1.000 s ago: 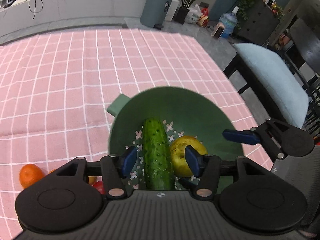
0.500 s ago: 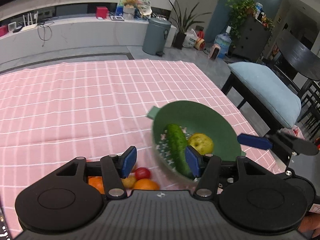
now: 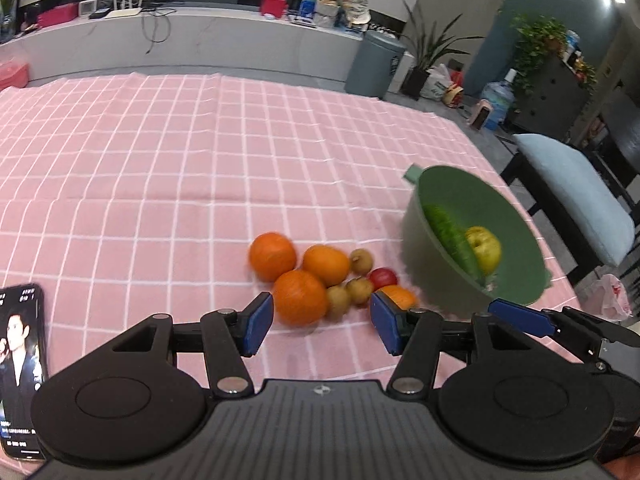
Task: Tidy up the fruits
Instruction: 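Move left tool to an orange and grasp it while right tool grasps another orange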
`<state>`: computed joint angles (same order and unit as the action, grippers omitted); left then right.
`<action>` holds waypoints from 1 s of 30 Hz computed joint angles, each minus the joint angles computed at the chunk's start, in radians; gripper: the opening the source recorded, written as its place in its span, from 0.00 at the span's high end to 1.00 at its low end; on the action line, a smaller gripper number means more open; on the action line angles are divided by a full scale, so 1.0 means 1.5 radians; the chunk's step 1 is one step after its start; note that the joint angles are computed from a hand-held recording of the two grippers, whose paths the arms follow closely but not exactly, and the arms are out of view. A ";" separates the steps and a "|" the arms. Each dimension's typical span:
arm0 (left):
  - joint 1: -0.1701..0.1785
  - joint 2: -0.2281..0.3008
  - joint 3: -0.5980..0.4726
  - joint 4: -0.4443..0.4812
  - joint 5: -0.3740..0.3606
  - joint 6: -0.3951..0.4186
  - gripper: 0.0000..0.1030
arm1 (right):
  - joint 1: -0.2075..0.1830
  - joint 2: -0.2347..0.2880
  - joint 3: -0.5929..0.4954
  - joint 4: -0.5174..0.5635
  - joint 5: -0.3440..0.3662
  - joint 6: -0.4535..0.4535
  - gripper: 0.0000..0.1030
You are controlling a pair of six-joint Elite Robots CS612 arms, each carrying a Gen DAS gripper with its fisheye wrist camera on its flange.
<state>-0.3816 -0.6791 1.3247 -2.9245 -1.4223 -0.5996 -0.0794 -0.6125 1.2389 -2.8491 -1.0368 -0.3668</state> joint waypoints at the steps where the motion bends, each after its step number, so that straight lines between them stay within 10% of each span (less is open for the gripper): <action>1: 0.000 0.002 0.000 0.000 0.004 0.001 0.36 | 0.001 0.003 -0.003 0.002 0.000 0.007 0.35; 25: 0.021 0.060 -0.063 0.052 -0.050 -0.066 0.40 | 0.015 0.077 -0.095 0.066 -0.014 0.060 0.55; 30: 0.023 0.063 -0.064 0.037 -0.067 -0.060 0.53 | 0.014 0.081 -0.099 0.068 -0.012 0.057 0.58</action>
<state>-0.3468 -0.5848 1.2294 -2.8690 -1.5235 -0.6896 -0.0582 -0.4912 1.0907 -2.7473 -1.0546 -0.2815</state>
